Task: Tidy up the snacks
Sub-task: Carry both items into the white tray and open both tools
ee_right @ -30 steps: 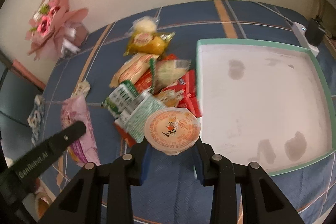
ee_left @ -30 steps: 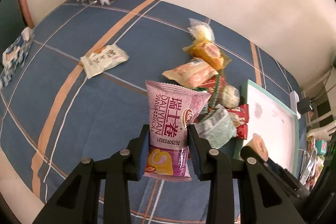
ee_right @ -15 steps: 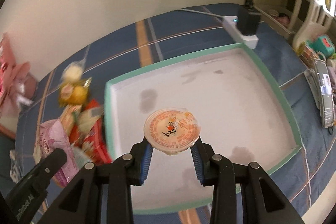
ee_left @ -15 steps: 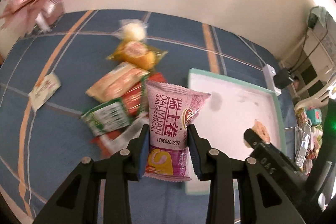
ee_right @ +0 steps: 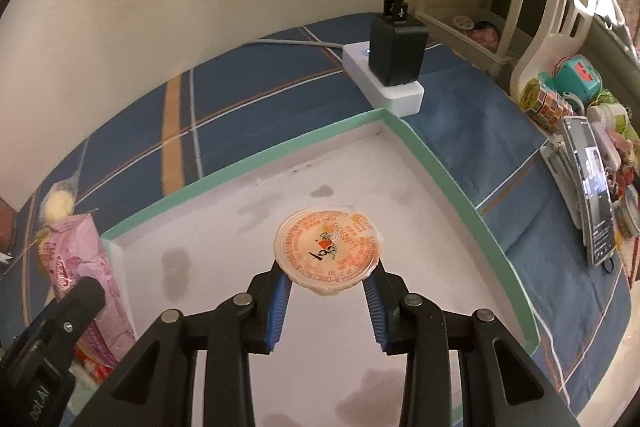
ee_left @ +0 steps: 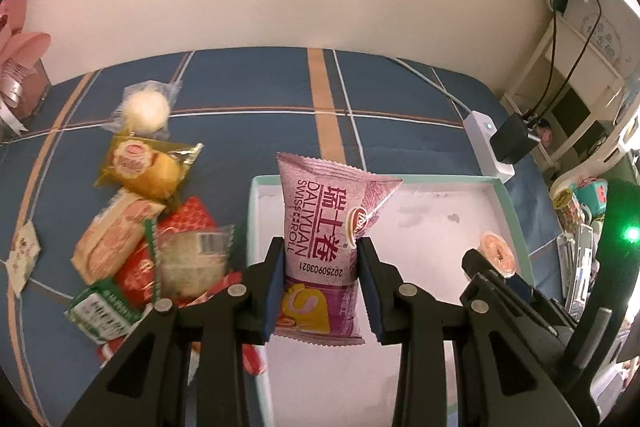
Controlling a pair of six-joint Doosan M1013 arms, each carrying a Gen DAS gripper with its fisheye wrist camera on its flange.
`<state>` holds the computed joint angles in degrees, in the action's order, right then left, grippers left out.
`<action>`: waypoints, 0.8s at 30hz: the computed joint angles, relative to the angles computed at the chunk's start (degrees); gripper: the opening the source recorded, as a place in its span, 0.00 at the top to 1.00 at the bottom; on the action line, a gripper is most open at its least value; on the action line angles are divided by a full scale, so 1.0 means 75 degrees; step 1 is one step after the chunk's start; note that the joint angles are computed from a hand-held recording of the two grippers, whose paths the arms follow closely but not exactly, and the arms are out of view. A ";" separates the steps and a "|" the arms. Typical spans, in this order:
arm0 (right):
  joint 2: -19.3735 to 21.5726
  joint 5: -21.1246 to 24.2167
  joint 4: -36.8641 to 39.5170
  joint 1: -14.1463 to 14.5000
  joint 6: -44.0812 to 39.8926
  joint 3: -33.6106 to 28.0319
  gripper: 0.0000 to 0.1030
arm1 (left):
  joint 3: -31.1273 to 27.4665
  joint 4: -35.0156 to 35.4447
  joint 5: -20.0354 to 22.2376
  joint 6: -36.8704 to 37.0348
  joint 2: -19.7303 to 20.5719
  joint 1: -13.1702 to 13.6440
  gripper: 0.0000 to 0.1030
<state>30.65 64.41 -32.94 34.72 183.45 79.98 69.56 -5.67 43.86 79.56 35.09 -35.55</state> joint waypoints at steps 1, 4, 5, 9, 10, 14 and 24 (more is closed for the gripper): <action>0.0012 -0.0010 0.0012 -0.0018 -0.0008 0.0004 0.64 | -0.0032 -0.0109 0.0000 0.0078 0.0042 0.0006 0.64; 0.0038 -0.0052 0.0073 -0.0061 -0.0099 0.0024 0.64 | -0.0097 -0.0083 -0.0003 0.0058 0.0116 -0.0010 0.64; 0.0045 -0.0050 0.0077 -0.0069 -0.0139 0.0025 0.64 | -0.0118 -0.0094 0.0022 0.0040 0.0133 -0.0010 0.63; 0.0038 -0.0093 0.0225 -0.0096 -0.0144 0.0057 0.63 | -0.0162 -0.0176 0.0145 0.0053 0.0132 0.0011 0.38; 0.0036 -0.0118 0.0260 -0.0101 -0.0170 0.0061 0.63 | -0.0142 -0.0204 0.0119 0.0069 0.0099 0.0020 0.36; 0.0051 -0.0106 0.0313 -0.0093 -0.0339 0.0014 0.47 | -0.0165 0.0071 0.0287 -0.0190 -0.0016 0.0034 0.35; 0.0064 -0.0178 0.0336 0.0035 -0.0812 -0.0152 0.05 | -0.0007 0.1641 0.0979 -0.1890 -0.0198 0.0183 0.10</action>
